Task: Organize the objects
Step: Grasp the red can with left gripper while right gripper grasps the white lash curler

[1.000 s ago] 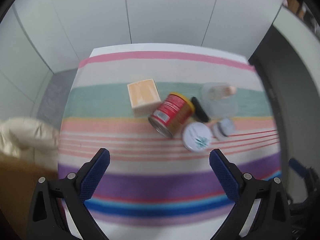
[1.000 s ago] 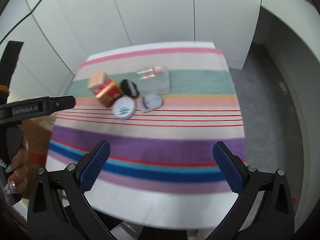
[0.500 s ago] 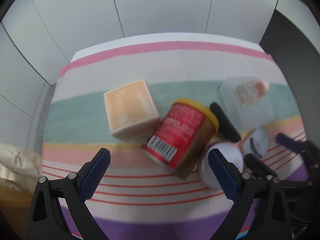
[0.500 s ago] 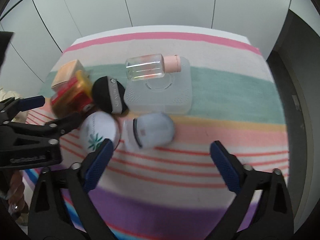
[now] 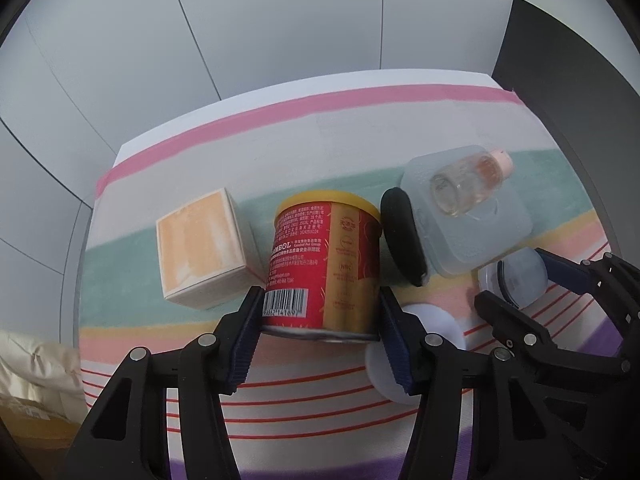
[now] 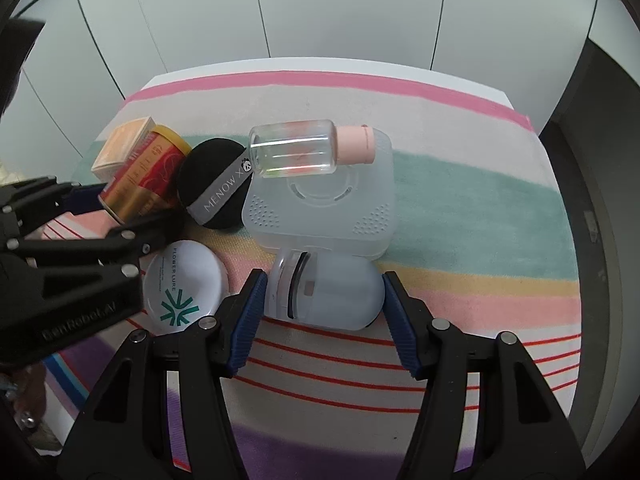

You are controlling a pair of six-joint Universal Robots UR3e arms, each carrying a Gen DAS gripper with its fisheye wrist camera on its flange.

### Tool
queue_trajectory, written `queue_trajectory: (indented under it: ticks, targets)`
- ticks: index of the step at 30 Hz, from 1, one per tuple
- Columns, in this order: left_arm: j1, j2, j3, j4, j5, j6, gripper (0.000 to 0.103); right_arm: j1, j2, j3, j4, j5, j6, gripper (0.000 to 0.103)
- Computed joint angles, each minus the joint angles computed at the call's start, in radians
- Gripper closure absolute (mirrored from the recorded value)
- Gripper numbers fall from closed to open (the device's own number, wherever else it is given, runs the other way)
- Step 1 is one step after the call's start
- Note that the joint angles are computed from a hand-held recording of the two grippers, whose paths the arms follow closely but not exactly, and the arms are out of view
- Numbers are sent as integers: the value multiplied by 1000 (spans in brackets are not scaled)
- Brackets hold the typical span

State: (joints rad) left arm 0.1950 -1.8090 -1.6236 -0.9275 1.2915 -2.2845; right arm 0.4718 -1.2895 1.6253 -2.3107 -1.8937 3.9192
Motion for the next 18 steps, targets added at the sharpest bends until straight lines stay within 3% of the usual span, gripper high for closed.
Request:
queue_trajectory:
  ticks: [11, 18]
  targets:
    - [7, 129, 26, -75, -28, -1, 47, 23, -122, -54, 156, -56, 44, 43]
    - [73, 217, 189, -282, -93, 28, 47, 62, -161, -228, 344, -122, 82, 43]
